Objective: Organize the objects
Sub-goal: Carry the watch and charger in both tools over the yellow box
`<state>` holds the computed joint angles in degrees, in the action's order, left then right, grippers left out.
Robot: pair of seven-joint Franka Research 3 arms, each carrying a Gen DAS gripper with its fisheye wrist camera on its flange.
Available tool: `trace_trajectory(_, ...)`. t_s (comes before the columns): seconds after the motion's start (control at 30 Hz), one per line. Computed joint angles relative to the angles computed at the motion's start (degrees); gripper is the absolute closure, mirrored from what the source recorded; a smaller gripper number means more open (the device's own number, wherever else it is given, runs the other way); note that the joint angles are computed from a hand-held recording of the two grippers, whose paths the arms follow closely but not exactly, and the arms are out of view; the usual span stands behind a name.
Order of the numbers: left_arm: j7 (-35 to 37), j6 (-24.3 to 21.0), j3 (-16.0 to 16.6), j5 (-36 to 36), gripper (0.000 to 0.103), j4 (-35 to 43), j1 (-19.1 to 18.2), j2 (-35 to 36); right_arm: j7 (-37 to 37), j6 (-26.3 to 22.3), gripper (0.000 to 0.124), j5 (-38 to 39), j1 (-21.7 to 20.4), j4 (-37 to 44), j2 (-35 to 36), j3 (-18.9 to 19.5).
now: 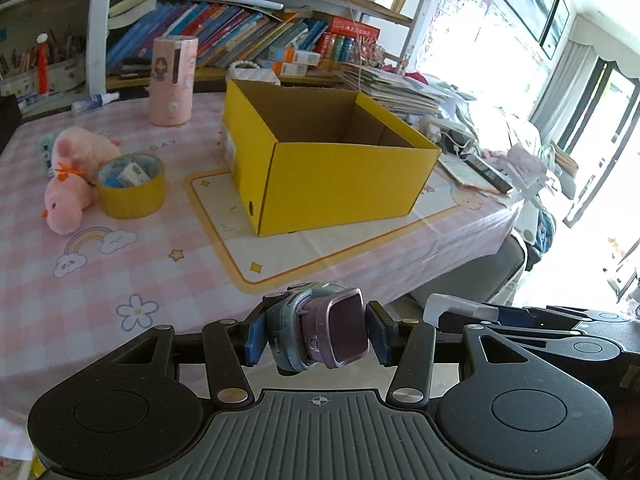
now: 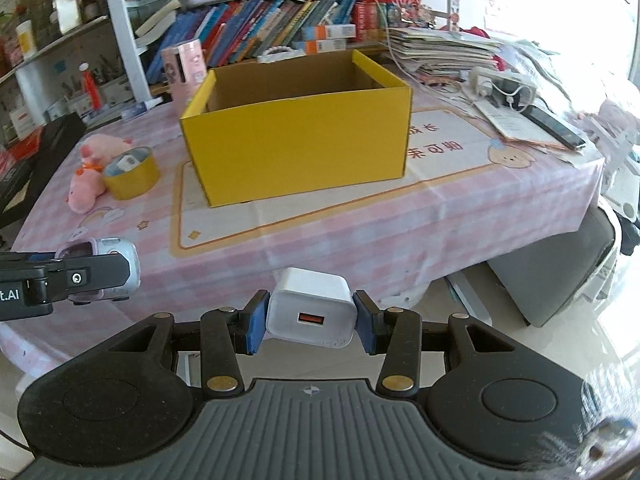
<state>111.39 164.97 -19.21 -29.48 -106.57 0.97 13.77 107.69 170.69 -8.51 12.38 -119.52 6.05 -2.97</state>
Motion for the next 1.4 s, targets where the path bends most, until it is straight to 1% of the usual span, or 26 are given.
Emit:
trace_trajectory(0.3,-0.9,-0.3,-0.2,1.7,0.054,2.7,-0.1,2.0,-1.7,-0.8,0.082,1.4,-0.3,1.7,1.1,0.0)
trace_trajectory(0.57,-3.5,1.0,-0.7,5.0,0.054,5.7,0.0,4.5,-7.0,-2.0,0.082,5.4,-0.9,5.5,3.8,0.3)
trace_trajectory(0.73,-5.6,2.0,-1.3,8.0,0.054,8.8,0.2,6.6,-10.4,-0.8,0.082,7.0,-0.9,7.8,5.5,0.1)
trace_trajectory(0.9,-8.8,3.0,-1.2,12.4,0.054,13.9,-0.5,9.7,-15.0,0.4,0.082,10.1,-1.6,11.5,7.8,0.6)
trace_trajectory(1.03,-12.9,3.5,0.0,17.3,0.054,19.5,-2.0,13.1,-20.2,1.5,0.082,14.1,-3.0,16.3,10.5,1.9)
trace_trajectory(1.1,-16.4,3.3,1.8,20.5,0.054,23.3,-3.7,15.3,-23.9,1.9,0.082,16.9,-4.6,19.8,12.6,3.5)
trace_trajectory(1.17,-19.2,2.8,2.7,23.0,0.054,27.1,-4.8,17.6,-27.1,1.8,0.082,19.1,-5.6,23.8,14.8,4.5)
trace_trajectory(1.27,-23.4,1.2,4.6,26.9,0.054,33.8,-6.7,21.7,-31.9,0.6,0.082,22.0,-7.3,31.1,19.0,6.1)
trace_trajectory(1.4,-28.4,-2.2,7.0,31.1,0.054,44.0,-9.2,28.0,-37.3,-2.3,0.082,24.2,-8.7,41.5,25.3,7.0)
